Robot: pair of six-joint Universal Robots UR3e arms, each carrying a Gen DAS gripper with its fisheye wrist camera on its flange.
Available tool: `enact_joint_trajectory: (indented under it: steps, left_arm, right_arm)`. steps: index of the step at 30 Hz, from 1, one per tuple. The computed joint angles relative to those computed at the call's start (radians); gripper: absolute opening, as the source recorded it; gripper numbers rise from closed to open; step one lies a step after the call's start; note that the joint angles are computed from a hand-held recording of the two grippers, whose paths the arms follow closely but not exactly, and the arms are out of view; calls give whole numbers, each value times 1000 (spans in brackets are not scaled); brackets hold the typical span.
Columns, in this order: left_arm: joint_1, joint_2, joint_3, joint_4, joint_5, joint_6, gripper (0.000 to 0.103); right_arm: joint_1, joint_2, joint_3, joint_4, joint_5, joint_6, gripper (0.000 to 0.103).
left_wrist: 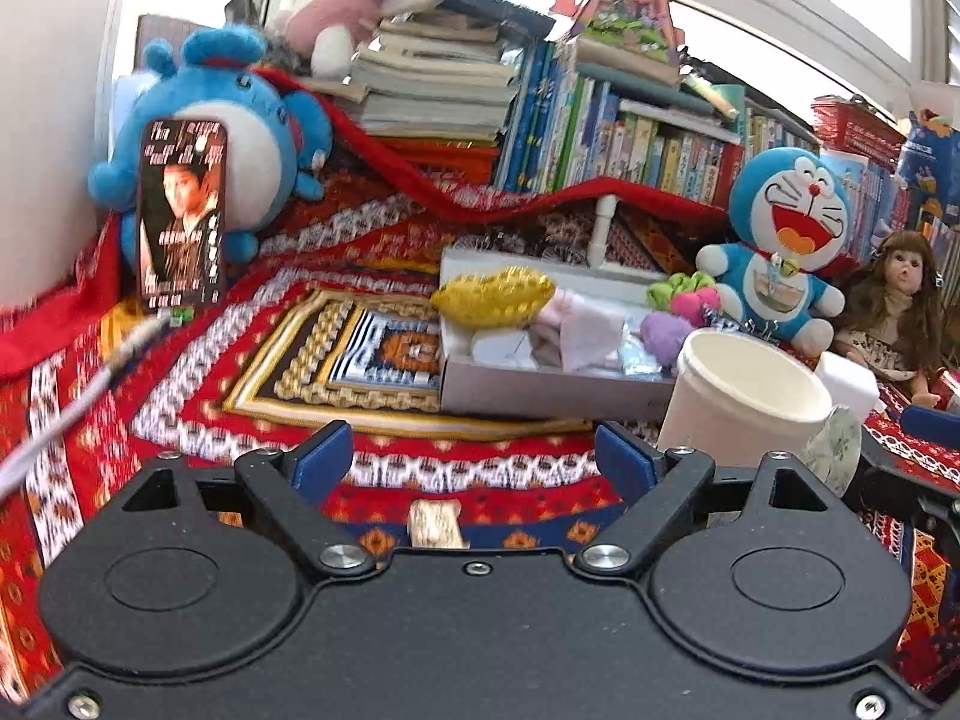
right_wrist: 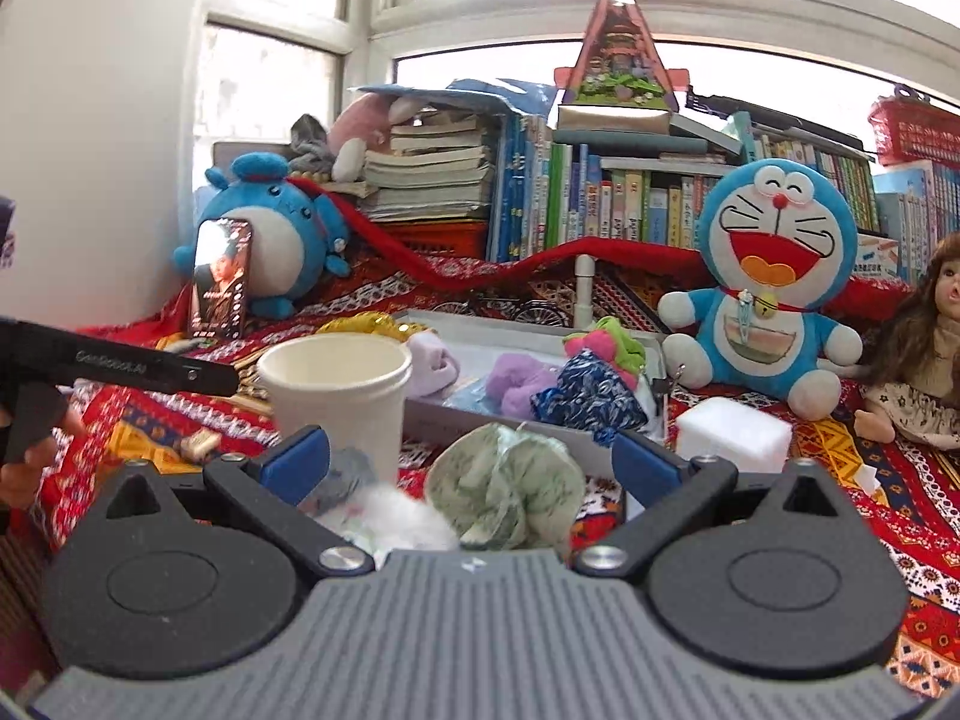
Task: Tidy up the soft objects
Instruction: 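Withdraw both tools toward the small beige block and white fluffy plush, then close the left gripper on the beige block while the right gripper grasps the white fluffy plush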
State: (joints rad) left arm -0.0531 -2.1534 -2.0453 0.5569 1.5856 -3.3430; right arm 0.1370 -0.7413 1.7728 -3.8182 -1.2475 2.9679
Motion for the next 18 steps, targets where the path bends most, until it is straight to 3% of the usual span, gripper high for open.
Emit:
enact_joint_trajectory:
  steps: [9,12,18]
  left_arm:
    - [-50,-63,15,2,99,16,86]
    - [-73,-78,48,-51,143,29,78]
    - [-86,-110,69,-52,154,31,73]
  right_arm:
    - [30,47,11,-24,-1,0,103]
    - [26,65,16,-43,28,-5,103]
    - [59,86,-8,-21,-36,3,103]
